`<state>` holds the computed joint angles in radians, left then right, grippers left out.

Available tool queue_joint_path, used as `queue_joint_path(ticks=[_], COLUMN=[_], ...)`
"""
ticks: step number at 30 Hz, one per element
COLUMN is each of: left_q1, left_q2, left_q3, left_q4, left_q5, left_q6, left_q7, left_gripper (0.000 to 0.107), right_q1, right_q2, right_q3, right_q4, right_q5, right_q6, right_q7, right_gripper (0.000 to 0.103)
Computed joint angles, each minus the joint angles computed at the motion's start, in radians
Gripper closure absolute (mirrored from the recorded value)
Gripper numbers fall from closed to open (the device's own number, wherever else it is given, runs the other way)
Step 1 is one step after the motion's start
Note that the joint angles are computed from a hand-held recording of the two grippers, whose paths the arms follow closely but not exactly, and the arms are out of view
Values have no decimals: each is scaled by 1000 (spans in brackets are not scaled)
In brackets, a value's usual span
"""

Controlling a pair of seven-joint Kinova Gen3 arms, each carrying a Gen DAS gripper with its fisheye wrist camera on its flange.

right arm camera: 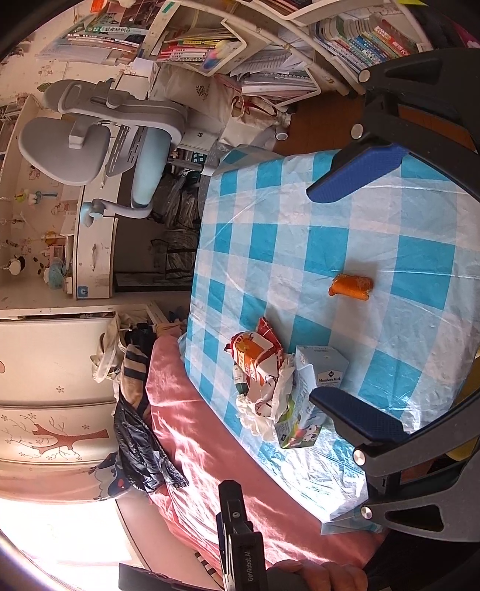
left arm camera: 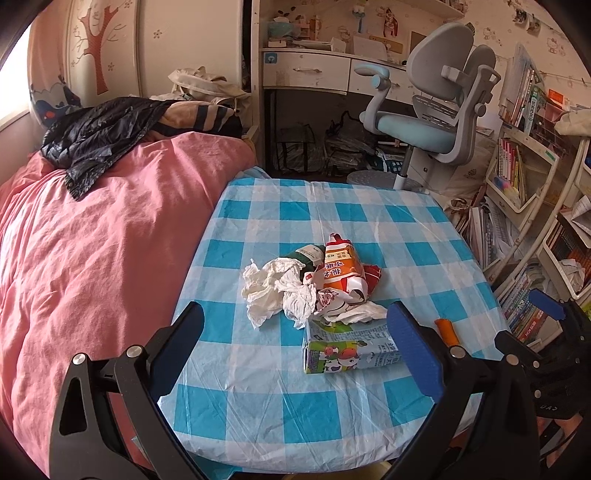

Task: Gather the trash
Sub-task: 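Move both tools toward the milk carton and orange snack on the table, then grasp the cow-print milk carton with the left tool while the right tool grasps the orange snack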

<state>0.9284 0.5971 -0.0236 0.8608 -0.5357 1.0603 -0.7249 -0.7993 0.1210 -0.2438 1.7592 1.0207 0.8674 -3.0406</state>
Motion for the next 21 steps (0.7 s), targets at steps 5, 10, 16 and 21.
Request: queue_joint_path(ticks=[5, 10, 16, 21], left_q1=[46, 86, 40, -61], left_q2=[8, 13, 26, 121], left_q3=[-103, -195, -243, -13], left_q4=[-17, -21, -64, -219], left_q5=[80, 145, 222, 149], left_q6=[0, -9, 52, 182], left_q7=[-36, -66, -76, -279], left_gripper=[12, 12, 12, 12], right_q1=[1, 3, 46, 93], right_q2=[3, 10, 34, 81], right_q3=[2, 4, 25, 41], right_q4=[-2, -9, -37, -80], right_q5=[-7, -22, -162, -336], right_q6=[-5, -3, -44, -78], right_q7=[10, 26, 134, 311], right_gripper=[7, 7, 25, 39])
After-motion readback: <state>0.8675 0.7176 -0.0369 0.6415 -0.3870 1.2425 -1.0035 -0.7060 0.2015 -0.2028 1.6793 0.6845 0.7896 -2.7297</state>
